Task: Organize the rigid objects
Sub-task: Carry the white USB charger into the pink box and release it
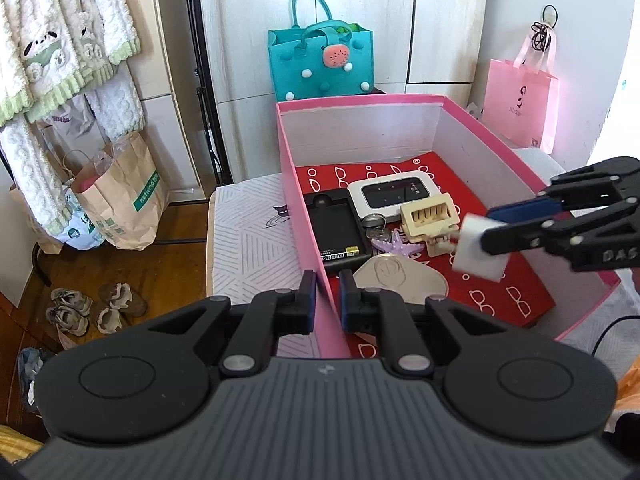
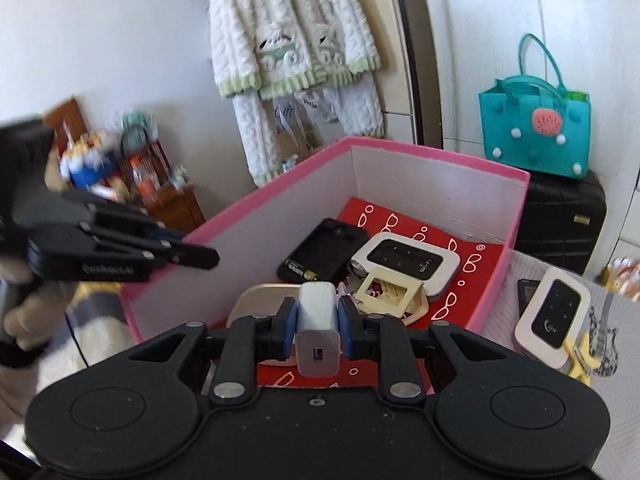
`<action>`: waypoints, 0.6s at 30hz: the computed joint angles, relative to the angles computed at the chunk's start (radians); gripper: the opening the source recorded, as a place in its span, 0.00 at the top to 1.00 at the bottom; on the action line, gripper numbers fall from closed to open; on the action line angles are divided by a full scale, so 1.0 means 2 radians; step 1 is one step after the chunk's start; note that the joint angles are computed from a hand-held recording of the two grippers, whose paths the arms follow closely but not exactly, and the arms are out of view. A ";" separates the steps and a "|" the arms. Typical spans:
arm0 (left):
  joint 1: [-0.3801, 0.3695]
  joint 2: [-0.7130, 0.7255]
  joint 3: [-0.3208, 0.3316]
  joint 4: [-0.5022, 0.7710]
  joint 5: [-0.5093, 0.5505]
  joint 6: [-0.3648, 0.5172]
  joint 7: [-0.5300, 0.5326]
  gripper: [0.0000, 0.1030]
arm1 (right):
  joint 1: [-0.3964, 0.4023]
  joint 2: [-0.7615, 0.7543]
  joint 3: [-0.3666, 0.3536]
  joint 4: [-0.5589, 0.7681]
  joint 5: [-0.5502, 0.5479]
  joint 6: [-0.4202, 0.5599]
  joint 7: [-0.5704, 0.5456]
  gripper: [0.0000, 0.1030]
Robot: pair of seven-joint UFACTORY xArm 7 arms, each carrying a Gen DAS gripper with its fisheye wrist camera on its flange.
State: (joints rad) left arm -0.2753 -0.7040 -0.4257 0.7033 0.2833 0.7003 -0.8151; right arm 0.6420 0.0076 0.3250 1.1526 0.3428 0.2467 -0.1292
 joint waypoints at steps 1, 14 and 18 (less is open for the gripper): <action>-0.002 -0.001 0.002 -0.002 -0.001 -0.002 0.001 0.89 | -0.001 0.005 0.001 0.009 0.008 0.013 -0.001 0.75; 0.014 0.008 -0.002 -0.001 0.006 -0.022 -0.008 0.89 | -0.003 -0.036 -0.010 -0.043 -0.050 -0.058 0.061 0.71; 0.030 0.025 -0.014 0.014 0.031 -0.018 -0.012 0.89 | -0.029 -0.069 0.000 -0.076 -0.126 -0.072 0.136 0.70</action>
State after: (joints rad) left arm -0.2162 -0.6531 -0.4546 0.7309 0.3448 0.6643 -0.8401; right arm 0.5837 -0.1312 0.3252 1.0008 0.0905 0.1023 0.1421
